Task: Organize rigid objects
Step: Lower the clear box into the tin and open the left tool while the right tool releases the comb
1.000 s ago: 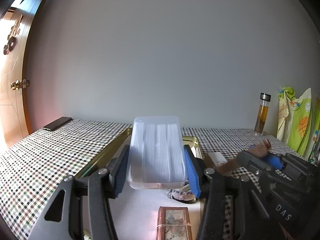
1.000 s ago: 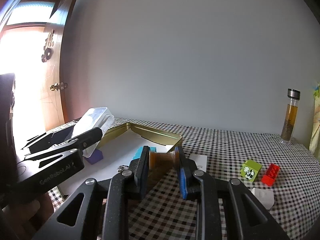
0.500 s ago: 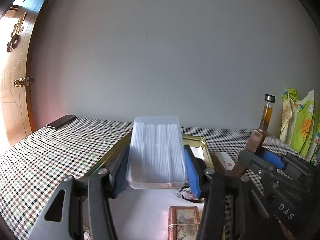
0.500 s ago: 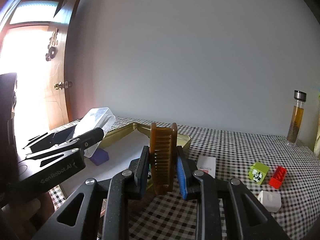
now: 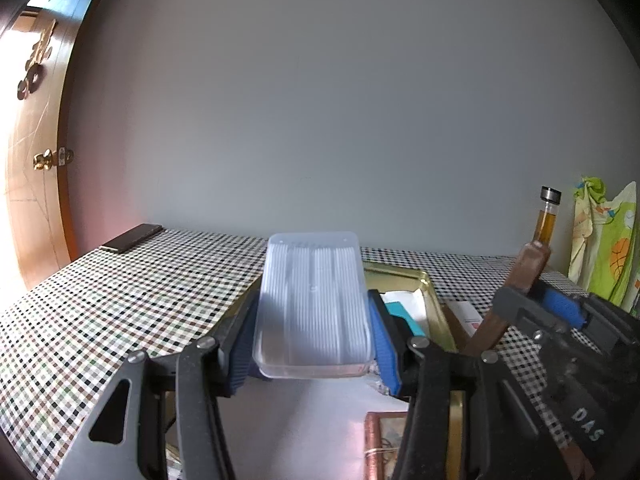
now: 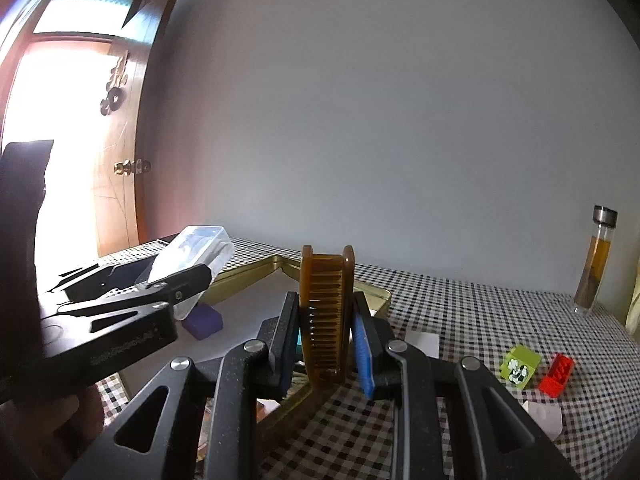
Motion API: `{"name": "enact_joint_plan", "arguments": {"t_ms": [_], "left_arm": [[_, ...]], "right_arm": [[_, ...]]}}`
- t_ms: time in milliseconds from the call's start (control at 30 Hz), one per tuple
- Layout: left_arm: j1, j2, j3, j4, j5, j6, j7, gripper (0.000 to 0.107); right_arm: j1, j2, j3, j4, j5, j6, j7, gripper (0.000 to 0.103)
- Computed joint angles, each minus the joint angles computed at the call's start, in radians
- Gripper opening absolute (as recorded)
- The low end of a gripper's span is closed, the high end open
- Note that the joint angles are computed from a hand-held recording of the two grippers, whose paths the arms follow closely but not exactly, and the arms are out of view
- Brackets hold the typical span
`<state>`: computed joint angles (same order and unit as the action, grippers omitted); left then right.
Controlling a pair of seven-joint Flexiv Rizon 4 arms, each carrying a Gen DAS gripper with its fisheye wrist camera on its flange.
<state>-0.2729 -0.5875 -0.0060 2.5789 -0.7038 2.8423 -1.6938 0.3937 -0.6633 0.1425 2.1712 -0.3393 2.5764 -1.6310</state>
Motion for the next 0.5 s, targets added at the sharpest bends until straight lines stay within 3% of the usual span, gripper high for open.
{"name": "enact_joint_plan", "arguments": {"t_ms": [233,500], "left_arm": [[0.011,0.014,0.007,0.006,-0.005,-0.025,0.013,0.051],[0.038,0.046,0.019,-0.002,0.01,-0.123,0.065,0.051]], "right_arm": [[-0.007,0.025,0.015,-0.003,-0.047,-0.024,0.026,0.028],[-0.079,0.004,0.046,-0.089,-0.257,-0.181,0.221,0.028]]}}
